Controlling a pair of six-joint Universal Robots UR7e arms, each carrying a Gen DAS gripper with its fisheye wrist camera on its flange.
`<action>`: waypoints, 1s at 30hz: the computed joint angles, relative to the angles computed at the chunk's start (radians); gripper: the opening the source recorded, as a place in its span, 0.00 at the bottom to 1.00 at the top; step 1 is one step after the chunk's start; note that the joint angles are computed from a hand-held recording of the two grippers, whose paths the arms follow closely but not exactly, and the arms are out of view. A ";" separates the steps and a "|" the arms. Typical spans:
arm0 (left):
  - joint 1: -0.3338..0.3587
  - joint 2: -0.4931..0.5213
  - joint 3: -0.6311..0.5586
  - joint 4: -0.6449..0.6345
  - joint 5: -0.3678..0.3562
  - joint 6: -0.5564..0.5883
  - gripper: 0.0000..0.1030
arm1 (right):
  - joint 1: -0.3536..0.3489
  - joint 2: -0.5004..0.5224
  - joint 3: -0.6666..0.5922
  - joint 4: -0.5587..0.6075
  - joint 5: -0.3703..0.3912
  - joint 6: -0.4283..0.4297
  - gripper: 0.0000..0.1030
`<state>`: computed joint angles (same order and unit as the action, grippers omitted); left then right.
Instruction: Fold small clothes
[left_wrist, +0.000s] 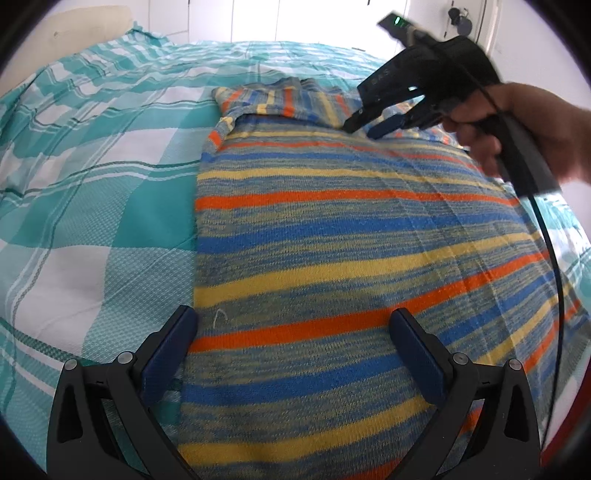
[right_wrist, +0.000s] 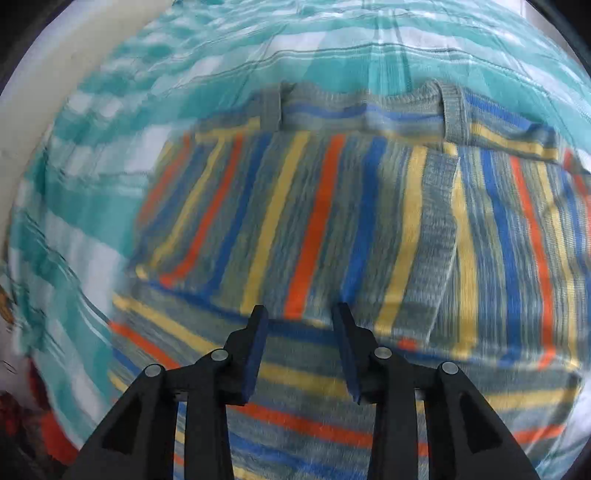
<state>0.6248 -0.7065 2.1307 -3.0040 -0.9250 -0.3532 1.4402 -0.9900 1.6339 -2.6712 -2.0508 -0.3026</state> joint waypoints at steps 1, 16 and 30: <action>0.001 -0.012 -0.002 0.030 -0.006 -0.013 0.99 | 0.017 -0.015 0.043 -0.051 -0.011 -0.048 0.36; -0.096 -0.193 0.082 0.231 -0.058 -0.205 0.98 | -0.022 -0.615 0.759 -0.074 0.113 -0.291 0.41; -0.182 -0.186 0.074 0.549 -0.047 -0.279 0.98 | -0.336 -1.068 0.948 0.065 0.256 -0.163 0.42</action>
